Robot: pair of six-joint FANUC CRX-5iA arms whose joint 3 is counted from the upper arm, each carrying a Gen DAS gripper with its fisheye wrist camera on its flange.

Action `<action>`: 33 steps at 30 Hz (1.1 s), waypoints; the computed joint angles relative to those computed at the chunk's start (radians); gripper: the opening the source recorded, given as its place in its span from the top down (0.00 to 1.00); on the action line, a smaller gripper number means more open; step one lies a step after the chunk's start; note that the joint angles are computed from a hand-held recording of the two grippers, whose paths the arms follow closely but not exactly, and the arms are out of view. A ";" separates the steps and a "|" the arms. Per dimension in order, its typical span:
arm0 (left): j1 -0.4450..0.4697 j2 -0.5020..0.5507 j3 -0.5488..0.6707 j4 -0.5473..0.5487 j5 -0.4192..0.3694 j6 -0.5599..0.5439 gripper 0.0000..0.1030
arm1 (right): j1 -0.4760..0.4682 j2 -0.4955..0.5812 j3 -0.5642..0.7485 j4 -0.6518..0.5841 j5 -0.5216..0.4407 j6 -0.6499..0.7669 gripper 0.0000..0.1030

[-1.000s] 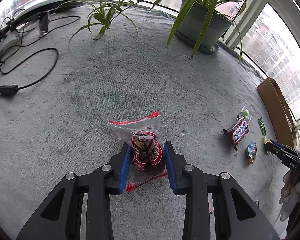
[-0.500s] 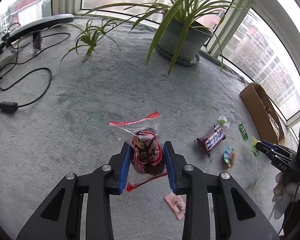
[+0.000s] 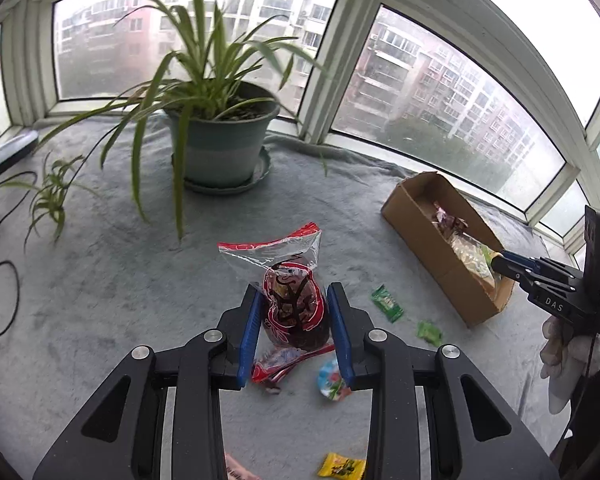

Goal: Organize snacks
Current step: 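Carry both held snacks over the cardboard box, then open both tools to drop the red bag and yellow ball candy into the box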

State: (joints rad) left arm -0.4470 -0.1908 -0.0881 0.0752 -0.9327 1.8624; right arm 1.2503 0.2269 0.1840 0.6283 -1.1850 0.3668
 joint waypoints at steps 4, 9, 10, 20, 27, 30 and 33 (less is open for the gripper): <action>-0.037 0.081 0.090 -0.003 0.016 -0.029 0.70 | -0.024 -0.021 -0.020 0.018 -0.026 -0.010 0.74; -0.072 0.193 0.203 0.021 0.024 -0.068 0.70 | -0.047 -0.045 -0.056 0.026 -0.051 -0.028 0.74; -0.082 0.217 0.231 0.024 0.021 -0.072 0.70 | -0.052 -0.050 -0.063 0.025 -0.056 -0.032 0.74; -0.154 0.452 0.485 0.045 -0.012 -0.122 0.70 | -0.104 -0.103 -0.153 0.006 -0.069 -0.075 0.74; -0.174 0.600 0.638 0.090 -0.075 -0.149 0.70 | -0.137 -0.114 -0.201 -0.025 -0.048 -0.109 0.74; -0.191 0.654 0.703 0.068 -0.116 -0.138 0.70 | -0.144 -0.120 -0.217 -0.038 -0.037 -0.116 0.74; -0.203 0.693 0.742 0.065 -0.137 -0.135 0.70 | -0.147 -0.124 -0.227 -0.047 -0.032 -0.119 0.74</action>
